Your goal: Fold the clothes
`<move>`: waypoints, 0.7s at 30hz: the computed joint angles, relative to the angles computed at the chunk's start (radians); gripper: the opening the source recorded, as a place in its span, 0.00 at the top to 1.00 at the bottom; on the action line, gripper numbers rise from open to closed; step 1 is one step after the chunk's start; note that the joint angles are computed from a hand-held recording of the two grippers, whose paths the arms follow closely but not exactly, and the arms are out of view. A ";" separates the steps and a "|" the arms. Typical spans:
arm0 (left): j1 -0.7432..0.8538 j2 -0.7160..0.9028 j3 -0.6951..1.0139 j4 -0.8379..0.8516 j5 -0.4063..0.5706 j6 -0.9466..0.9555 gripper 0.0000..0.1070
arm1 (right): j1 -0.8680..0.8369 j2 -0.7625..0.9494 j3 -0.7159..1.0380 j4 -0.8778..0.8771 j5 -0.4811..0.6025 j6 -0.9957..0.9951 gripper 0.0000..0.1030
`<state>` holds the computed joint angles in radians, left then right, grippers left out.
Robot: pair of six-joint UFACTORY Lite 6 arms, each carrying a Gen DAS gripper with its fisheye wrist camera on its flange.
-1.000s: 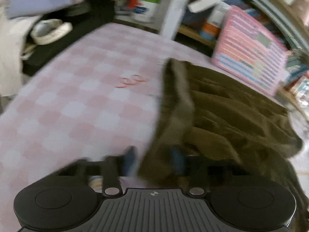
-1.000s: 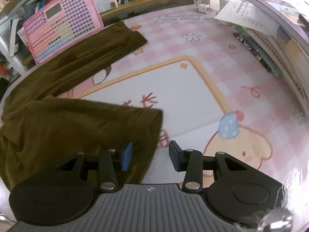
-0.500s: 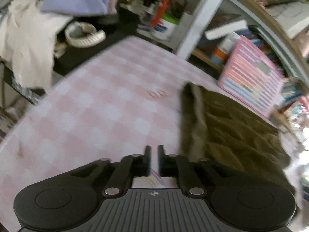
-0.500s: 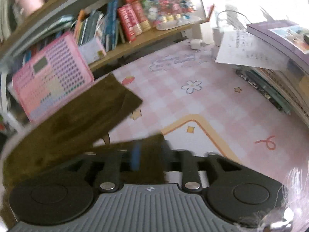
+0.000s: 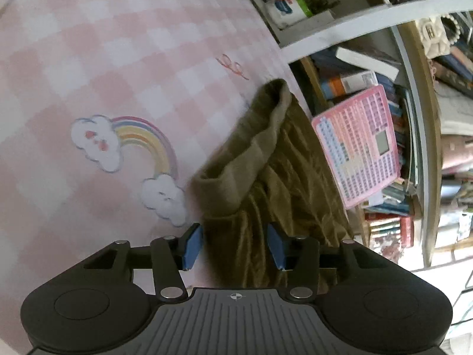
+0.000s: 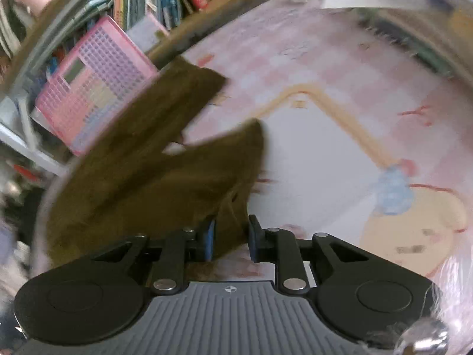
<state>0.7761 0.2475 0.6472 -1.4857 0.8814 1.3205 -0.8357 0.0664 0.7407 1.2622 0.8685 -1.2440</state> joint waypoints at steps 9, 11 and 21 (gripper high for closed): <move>-0.056 -0.009 -0.002 -0.018 -0.022 0.005 0.55 | 0.047 -0.040 0.118 0.106 0.167 -0.037 0.45; -0.055 -0.002 0.000 -0.024 -0.016 0.007 0.55 | 0.042 -0.038 0.093 0.038 0.073 -0.006 0.45; -0.088 -0.008 0.024 -0.003 -0.043 -0.012 0.53 | 0.574 -0.042 -0.004 0.324 -0.396 -0.363 0.47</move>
<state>0.6879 0.2391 0.6716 -1.4891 0.8380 1.3081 -0.2619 0.0242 0.7363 1.5863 0.4720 -1.6066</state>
